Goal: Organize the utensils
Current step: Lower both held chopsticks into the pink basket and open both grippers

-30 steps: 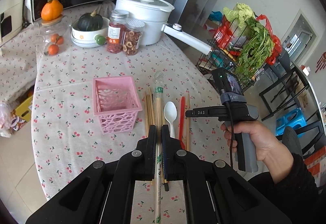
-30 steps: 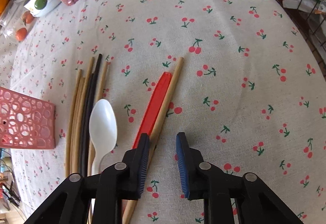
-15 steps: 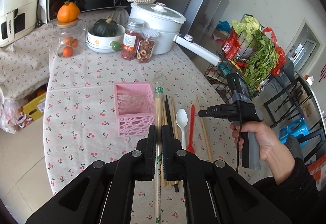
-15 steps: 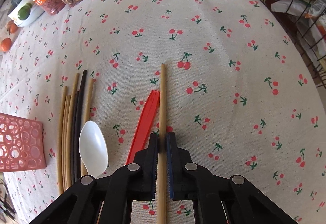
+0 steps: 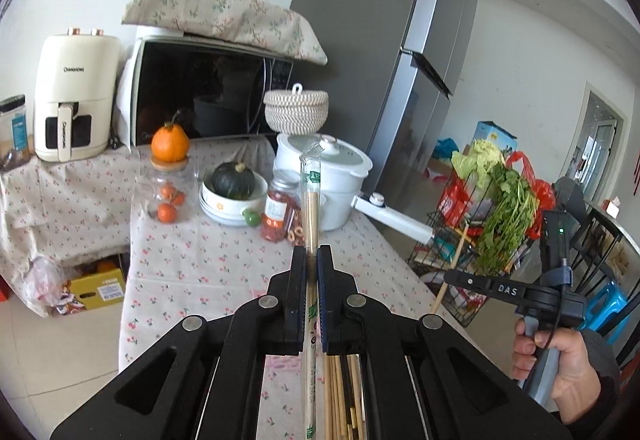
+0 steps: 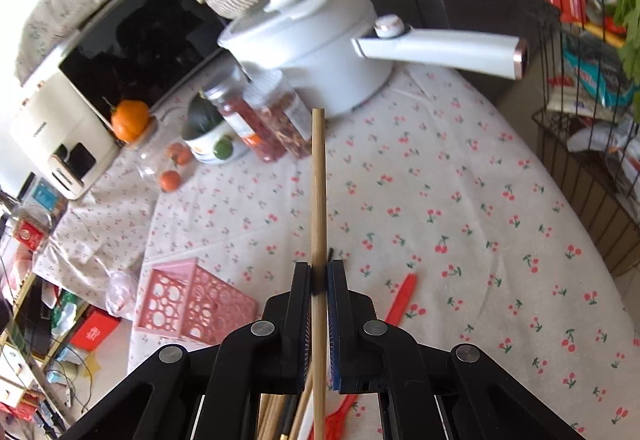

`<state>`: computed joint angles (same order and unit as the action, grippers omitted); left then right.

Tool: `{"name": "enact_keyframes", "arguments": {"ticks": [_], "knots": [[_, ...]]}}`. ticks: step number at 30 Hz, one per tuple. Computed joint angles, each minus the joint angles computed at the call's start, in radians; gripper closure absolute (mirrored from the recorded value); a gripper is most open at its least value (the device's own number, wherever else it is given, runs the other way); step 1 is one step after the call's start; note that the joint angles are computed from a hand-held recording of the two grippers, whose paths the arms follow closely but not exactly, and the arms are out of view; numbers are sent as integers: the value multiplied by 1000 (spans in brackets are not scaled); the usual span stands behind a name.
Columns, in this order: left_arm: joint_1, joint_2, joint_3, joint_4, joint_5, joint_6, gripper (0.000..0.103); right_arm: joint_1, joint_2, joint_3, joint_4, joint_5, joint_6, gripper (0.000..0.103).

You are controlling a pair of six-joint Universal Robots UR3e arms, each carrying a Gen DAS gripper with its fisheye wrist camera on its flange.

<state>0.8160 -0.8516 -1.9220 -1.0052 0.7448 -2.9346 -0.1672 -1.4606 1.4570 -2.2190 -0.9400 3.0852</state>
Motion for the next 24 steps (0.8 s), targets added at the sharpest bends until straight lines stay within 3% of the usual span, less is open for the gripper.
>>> {"name": "enact_keyframes", "arguments": {"ticks": [5, 12, 17, 24], "knots": [[-94, -126, -20, 388, 95, -180, 98, 18, -83, 42, -129, 20, 16, 99], [-286, -360, -29, 767, 306, -256, 98, 86, -42, -47, -295, 68, 128, 99], [-380, -529, 1, 916, 433, -286, 98, 191, 75, -146, -412, 6, 212, 99], [-421, -694, 22, 1024, 485, -296, 98, 297, 258, -275, -455, -85, 211, 99]]}}
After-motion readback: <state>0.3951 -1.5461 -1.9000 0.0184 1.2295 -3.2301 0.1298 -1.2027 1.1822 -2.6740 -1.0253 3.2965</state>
